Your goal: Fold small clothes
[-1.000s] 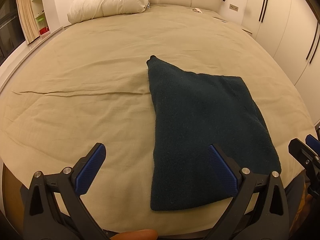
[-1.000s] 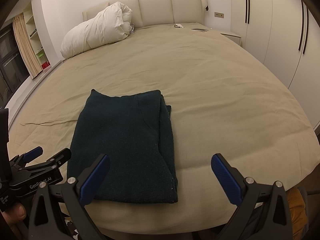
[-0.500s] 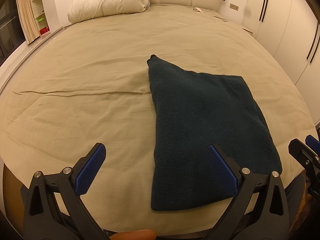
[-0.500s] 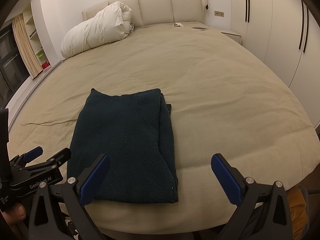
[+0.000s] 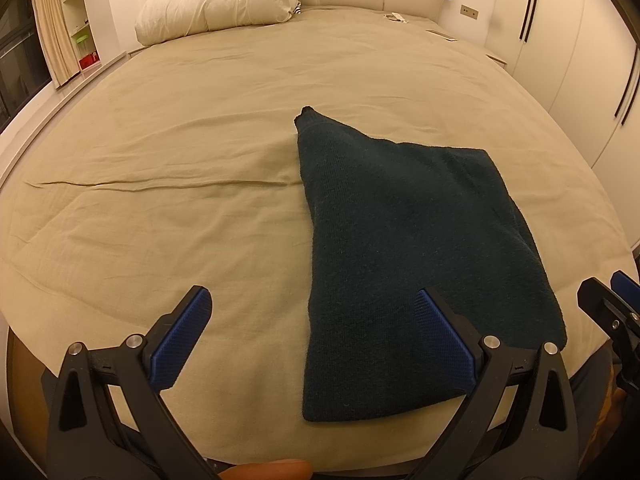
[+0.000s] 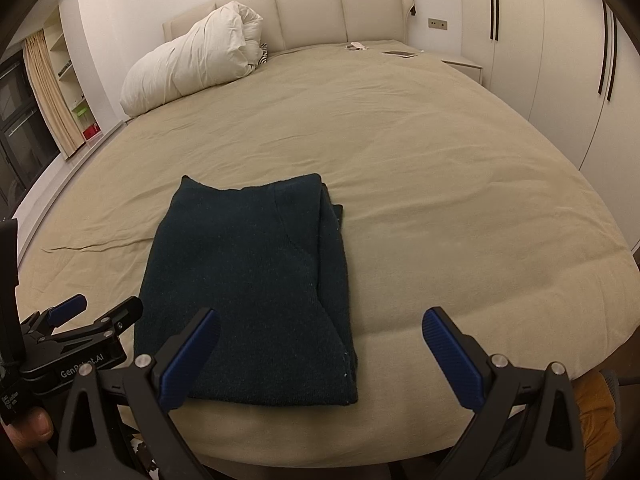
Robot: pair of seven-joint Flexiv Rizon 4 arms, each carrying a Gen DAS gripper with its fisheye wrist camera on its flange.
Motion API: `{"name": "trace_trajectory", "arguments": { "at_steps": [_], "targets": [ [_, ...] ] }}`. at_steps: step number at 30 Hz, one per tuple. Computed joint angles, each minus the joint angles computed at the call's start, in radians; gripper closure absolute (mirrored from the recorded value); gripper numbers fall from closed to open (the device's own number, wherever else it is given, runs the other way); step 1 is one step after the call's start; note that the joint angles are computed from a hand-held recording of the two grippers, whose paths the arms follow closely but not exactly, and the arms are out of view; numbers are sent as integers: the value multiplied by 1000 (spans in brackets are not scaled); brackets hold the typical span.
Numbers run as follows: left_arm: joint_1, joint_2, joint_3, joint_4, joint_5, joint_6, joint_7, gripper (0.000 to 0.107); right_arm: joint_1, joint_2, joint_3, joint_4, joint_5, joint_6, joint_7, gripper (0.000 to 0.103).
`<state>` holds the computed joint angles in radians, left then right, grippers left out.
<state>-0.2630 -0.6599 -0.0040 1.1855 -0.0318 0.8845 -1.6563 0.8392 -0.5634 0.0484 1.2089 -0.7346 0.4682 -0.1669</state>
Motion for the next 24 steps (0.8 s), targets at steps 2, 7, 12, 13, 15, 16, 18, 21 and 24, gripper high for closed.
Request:
{"name": "trace_trajectory", "arguments": {
  "at_steps": [2,7,12,13,15,16,18,21,24],
  "targets": [
    [0,-1,0,-2,0,-2,0,4,0,1,1,2,1,1,1,0],
    [9,-3,-8,-3,-14,-17,4,4,-1,2,1,3,1,3,2,0],
    [0,-10,6,-20,3,-44,-9,4,1,7,2,14,0,5,12,0],
    [4,-8,1,-12,-2,-36,-7,4,2,8,3,15,-1,4,16,0],
    [5,-2,-1,3,-1,-10,-9,4,0,13,5,24,1,7,23,0],
    [1,0,4,8,5,3,-13,4,0,14,7,26,2,8,26,0],
    [-6,5,12,16,20,29,-19,4,-1,16,9,29,4,10,31,0],
    [-10,9,19,24,33,49,-24,4,-6,18,11,30,7,11,25,0],
    [-8,12,16,28,35,56,-21,4,-6,18,12,30,7,11,26,0]
  ]
}}
